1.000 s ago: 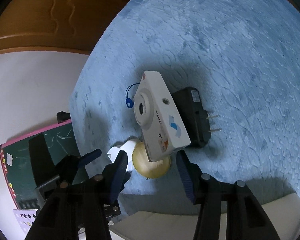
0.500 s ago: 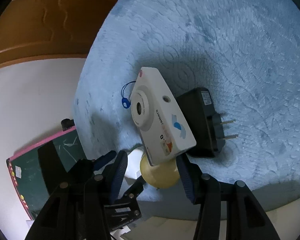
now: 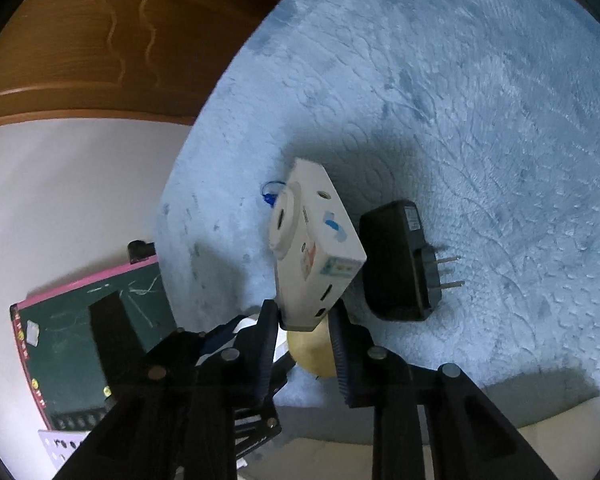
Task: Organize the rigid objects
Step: 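Grasp the white plastic bracket with the left gripper while the right grasps the white toy box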
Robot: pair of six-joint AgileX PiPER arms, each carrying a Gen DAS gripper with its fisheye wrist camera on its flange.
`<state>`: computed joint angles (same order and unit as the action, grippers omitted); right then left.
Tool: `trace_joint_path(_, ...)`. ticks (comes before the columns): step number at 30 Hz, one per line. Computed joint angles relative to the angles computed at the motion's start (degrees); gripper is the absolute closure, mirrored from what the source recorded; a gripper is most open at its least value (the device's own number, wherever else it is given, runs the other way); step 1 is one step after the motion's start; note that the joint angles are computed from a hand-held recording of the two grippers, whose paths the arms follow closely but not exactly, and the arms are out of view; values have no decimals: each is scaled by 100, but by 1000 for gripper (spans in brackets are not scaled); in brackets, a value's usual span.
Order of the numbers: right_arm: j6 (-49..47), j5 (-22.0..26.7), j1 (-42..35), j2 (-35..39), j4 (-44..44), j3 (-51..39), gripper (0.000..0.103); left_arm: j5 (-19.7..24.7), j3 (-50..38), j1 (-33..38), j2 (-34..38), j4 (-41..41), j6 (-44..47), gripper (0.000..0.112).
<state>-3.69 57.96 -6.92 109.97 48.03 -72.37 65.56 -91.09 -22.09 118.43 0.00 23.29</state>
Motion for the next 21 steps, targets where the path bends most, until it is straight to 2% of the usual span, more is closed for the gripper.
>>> trace_joint_path(5, -179, 148, -171, -78, 22, 42, 78, -45, 24, -99, -113, 126, -158, 46)
trace_joint_path(13, -304, 365, -238, -363, -341, -63, 80, 100, 65, -61, -359, -98, -303, 46)
trace_joint_path(21, -299, 456, -171, -618, -610, 59, 81, 60, 285, 313, -580, -410, -230, 46)
